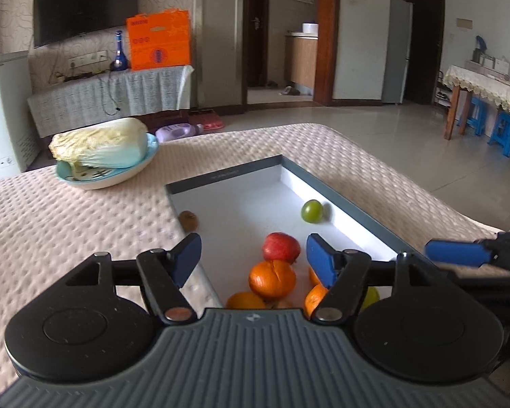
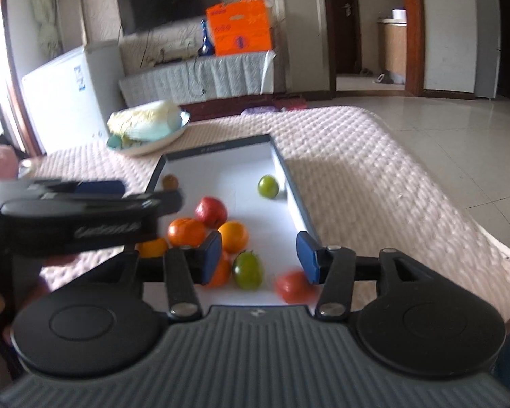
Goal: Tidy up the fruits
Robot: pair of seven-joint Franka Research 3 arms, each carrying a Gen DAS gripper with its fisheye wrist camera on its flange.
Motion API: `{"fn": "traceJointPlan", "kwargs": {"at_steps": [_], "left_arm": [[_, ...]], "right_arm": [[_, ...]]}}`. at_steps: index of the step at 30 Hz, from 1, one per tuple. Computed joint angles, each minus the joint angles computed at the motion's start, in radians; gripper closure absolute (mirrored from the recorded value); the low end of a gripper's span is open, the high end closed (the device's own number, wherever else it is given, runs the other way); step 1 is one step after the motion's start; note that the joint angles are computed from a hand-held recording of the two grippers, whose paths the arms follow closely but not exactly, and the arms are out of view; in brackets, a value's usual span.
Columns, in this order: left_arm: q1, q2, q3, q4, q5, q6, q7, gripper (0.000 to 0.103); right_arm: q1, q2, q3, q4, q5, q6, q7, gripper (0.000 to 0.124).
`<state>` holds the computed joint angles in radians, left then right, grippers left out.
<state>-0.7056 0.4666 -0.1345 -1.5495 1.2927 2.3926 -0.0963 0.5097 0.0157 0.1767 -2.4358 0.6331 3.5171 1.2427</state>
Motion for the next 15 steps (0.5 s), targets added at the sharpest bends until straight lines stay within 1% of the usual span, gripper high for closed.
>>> {"fn": "traceJointPlan", "kwargs": {"at_steps": [3,6,8,10,13,15], "left_arm": [[-0.018,-0.03,-0.005,-0.032,0.011,-0.044,-0.024,0.03],[-0.032,-0.053,-0.021,-0.057,0.035,-0.084,-0.031,0.029],[-0.036,-0.065,-0.037,-0.07,0.043,-0.093,-0.031,0.029],[-0.043,-0.077,-0.053,-0.084,0.046,-0.103,-0.033,0.029],[-0.057,-0.099,-0.075,-0.108,0.059,-0.115,-0.052,0.028],[-0.066,-0.115,-0.089,-0.129,0.065,-0.12,-0.068,0.027]], "right_arm": [[0.0,-0.023,0.002,-0.023,0.035,0.031,0.0,0.073],[-0.006,-0.058,0.015,-0.056,0.111,0.064,-0.042,0.073],[-0.013,-0.09,0.039,-0.076,0.215,0.081,-0.116,0.073],[-0.018,-0.126,0.06,-0.098,0.299,0.096,-0.162,0.073],[-0.015,-0.18,0.072,-0.145,0.339,0.106,-0.153,0.073],[-0.02,-0.21,0.093,-0.168,0.376,0.1,-0.168,0.073]]}}
